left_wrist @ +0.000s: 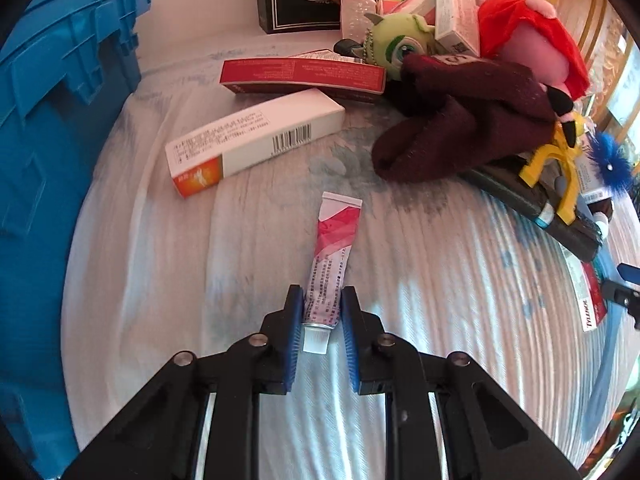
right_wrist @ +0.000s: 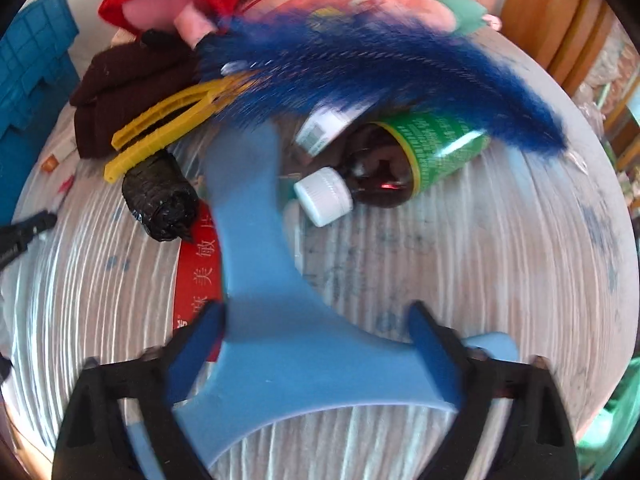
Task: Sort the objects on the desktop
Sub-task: 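Grasp the pink-white ointment tube with the left gripper while the right grasps the blue tri-arm piece, then lift the tube with the left gripper while the right lifts the blue tri-arm piece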
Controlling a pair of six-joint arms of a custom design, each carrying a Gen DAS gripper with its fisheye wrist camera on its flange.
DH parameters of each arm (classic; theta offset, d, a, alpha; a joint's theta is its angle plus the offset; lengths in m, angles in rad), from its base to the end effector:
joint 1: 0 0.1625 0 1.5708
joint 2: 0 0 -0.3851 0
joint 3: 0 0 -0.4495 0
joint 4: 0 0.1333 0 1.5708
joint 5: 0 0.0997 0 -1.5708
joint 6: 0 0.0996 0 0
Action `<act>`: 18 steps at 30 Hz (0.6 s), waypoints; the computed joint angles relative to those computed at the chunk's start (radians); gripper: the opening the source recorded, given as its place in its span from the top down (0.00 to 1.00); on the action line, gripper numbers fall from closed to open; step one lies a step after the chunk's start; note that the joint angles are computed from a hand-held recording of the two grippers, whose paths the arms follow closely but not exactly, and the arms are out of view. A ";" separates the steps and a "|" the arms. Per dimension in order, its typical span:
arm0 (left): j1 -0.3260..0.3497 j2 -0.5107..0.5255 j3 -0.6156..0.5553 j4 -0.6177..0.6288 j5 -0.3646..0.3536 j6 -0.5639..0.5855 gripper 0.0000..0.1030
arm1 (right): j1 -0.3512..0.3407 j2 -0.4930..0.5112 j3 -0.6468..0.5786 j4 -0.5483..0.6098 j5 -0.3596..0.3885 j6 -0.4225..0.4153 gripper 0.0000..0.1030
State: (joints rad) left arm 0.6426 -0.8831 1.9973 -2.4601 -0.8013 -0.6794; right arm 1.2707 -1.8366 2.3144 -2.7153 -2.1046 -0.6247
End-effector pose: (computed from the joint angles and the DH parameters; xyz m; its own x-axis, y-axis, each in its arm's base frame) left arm -0.2980 -0.4761 -0.0354 -0.7286 0.1526 -0.6678 0.4147 0.8742 -0.2527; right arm -0.0480 -0.4346 0.3217 -0.7275 0.0112 0.6860 -0.2381 0.9336 -0.2677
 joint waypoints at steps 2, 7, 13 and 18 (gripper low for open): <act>-0.015 -0.003 0.014 0.002 -0.004 -0.035 0.81 | -0.008 -0.024 0.007 0.015 0.013 -0.013 0.32; -0.061 -0.005 0.024 0.047 0.009 -0.110 0.81 | 0.003 -0.043 0.033 -0.028 0.003 -0.080 0.44; -0.127 -0.017 0.028 0.054 0.040 -0.136 0.81 | -0.004 -0.171 0.064 0.039 0.090 -0.091 0.51; -0.152 -0.042 0.024 0.059 0.086 -0.144 0.81 | 0.007 -0.238 0.049 0.122 0.154 -0.097 1.00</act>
